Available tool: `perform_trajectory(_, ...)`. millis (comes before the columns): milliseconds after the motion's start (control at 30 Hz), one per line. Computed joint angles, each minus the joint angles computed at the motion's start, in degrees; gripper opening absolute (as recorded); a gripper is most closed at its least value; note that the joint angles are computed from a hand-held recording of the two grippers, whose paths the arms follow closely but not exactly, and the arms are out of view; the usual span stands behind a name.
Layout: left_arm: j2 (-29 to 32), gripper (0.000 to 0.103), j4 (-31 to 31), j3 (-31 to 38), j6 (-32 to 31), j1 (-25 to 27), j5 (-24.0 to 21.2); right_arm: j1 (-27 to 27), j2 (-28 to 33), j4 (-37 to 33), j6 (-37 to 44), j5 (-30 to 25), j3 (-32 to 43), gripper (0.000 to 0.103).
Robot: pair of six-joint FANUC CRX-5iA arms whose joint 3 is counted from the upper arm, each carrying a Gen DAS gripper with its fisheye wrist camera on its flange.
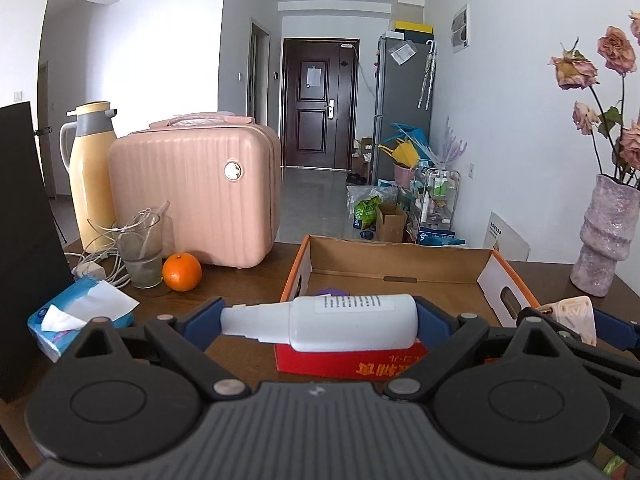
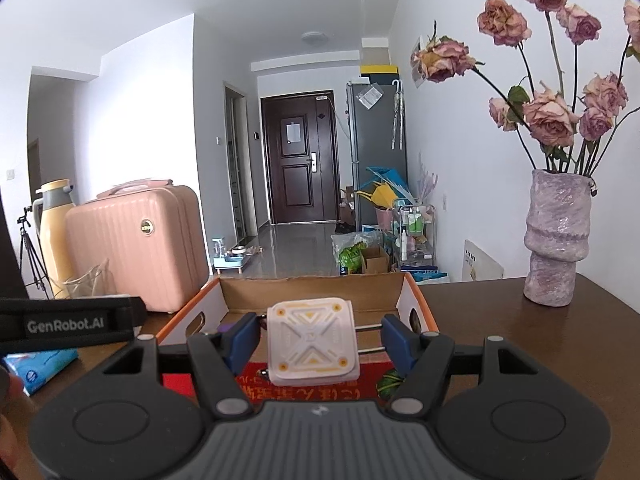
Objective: Organize rigid objects
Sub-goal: 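Carry the adapter and the spray bottle over the red cardboard box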
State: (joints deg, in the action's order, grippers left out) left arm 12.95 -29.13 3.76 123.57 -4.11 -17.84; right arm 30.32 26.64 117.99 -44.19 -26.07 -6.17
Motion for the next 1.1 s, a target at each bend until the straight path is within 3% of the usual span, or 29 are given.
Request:
perform_trajectory(333,5.3,0.098,1.4,6.0,-1.5,0.3,-1.4,-1.2,4.6,-4.3,3.6,2.5,6.6,0.066)
perform_trajectory(567,10.0,0.098,3.5,11.7,-3.6,0.3,-3.6,-0.9,8.5,-13.0,11.5,3.3,12.1,0.066)
perform_trajectory(1100,19.5,0.098,9.9,23.1,-11.7,1.0,-8.4,2.4,18.3,-42.3,39.7,-0.7,27.8,0.066)
